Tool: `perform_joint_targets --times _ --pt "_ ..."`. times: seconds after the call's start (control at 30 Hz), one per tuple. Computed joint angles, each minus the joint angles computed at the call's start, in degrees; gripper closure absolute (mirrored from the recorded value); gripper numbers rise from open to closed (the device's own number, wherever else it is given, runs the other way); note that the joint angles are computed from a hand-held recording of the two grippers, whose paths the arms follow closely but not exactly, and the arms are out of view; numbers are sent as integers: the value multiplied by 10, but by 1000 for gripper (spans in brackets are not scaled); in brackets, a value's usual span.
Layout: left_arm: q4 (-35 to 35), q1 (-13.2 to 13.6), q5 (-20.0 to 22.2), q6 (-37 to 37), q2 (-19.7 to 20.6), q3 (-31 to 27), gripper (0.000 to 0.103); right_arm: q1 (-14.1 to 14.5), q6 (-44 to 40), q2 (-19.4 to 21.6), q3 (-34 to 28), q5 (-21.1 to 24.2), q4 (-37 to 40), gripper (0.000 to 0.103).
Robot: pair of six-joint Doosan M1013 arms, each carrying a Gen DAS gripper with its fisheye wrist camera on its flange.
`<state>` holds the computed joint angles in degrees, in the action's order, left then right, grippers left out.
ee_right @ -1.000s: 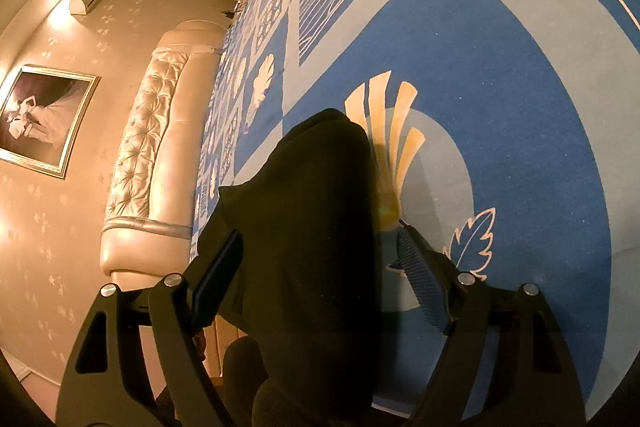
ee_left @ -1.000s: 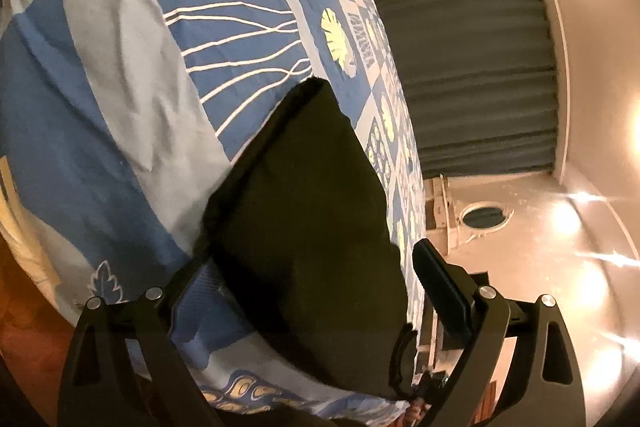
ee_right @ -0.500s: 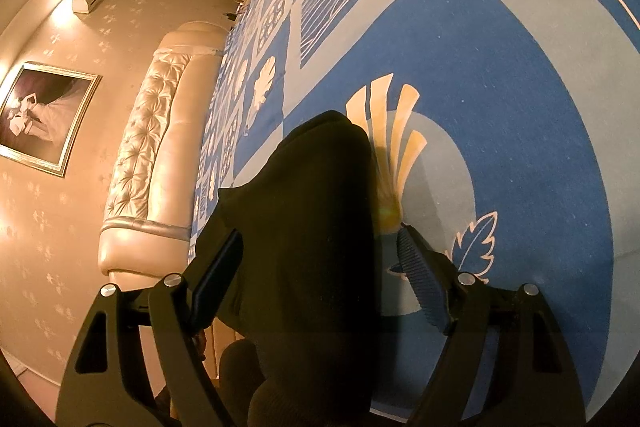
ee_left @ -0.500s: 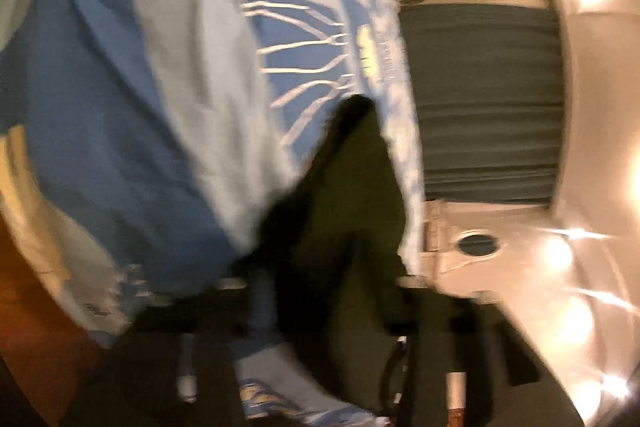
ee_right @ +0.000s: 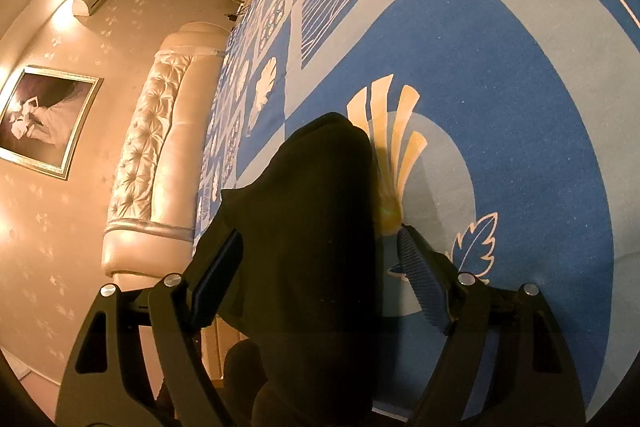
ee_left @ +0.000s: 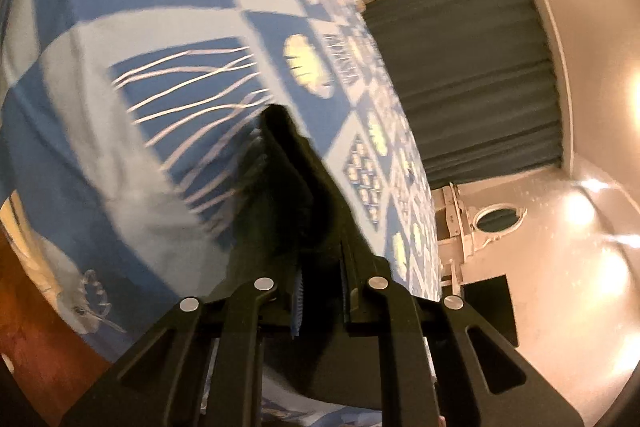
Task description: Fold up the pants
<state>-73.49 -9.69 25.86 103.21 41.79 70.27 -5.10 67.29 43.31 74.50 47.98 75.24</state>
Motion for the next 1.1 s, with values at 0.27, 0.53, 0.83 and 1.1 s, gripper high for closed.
perform_joint_targets --times 0.27,0.53,0.83,1.1 --pt "173 -52 -1 -3 1 -94 90 3 79 -12 -11 -33 -90 24" --pt "182 -113 91 72 42 -193 90 32 75 -31 -36 -84 -155 24" --pt "341 -167 232 -32 155 -362 90 42 -25 30 -78 71 132 22" --pt "426 -189 238 -41 161 -347 90 71 51 87 -186 119 29 20"
